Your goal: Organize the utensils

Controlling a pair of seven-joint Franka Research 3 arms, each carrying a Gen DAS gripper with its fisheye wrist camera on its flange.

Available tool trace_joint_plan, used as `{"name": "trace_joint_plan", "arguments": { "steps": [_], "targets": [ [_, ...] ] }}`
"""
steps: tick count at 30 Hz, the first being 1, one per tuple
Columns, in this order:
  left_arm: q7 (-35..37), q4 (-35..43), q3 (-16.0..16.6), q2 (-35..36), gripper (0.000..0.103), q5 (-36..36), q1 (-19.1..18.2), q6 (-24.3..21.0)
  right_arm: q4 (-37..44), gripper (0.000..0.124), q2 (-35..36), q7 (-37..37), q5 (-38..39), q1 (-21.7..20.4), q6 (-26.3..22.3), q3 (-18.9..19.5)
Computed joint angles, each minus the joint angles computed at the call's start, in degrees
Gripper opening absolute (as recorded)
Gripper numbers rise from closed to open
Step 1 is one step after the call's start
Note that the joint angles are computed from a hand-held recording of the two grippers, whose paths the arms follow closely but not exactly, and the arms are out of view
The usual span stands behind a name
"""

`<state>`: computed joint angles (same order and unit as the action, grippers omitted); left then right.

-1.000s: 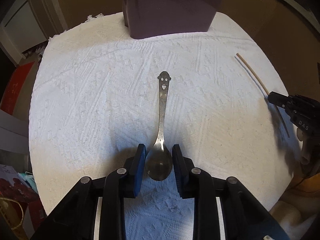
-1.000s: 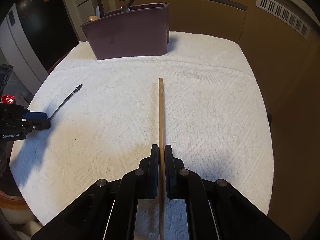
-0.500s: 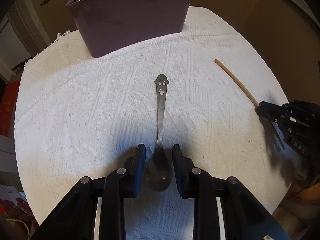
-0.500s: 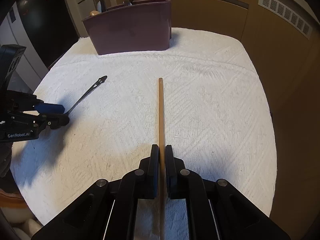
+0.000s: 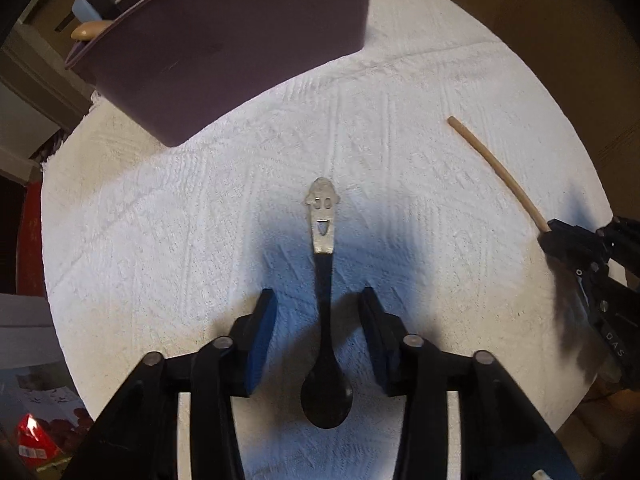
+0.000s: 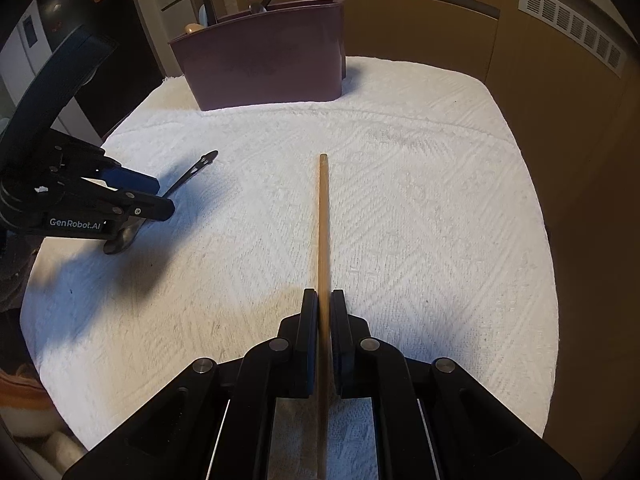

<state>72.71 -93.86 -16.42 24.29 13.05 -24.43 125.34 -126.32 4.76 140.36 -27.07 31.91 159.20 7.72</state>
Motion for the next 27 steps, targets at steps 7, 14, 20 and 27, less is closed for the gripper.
{"name": "trace_joint_plan", "arguments": {
  "steps": [7, 14, 20, 27],
  "targets": [
    [1.9, 1.0, -0.5, 1.4, 0.073, -2.2, 0.0, 1.1, -1.6, 0.007, -0.6, 1.2, -0.3, -0.3, 2.4, -0.2],
    [-2.6, -8.4, -0.2, -4.8, 0.029, -1.4, 0.5, 10.2, -1.8, 0.007, -0.9, 2.4, -1.4, -0.5, 1.9, 0.0],
    [-5.2, -27.0, -1.8, -15.3, 0.024, -6.7, 3.6, 28.9, -1.7, 0.008, -1.0, 3.2, -2.2, -0.4, 0.9, 0.3],
    [-9.2, -30.6, -1.4, -19.1, 0.029, -1.5, 2.0, 26.7, -0.4, 0.008, -0.5, 3.2, -3.2, 0.0, -1.5, 0.5]
  ]
}}
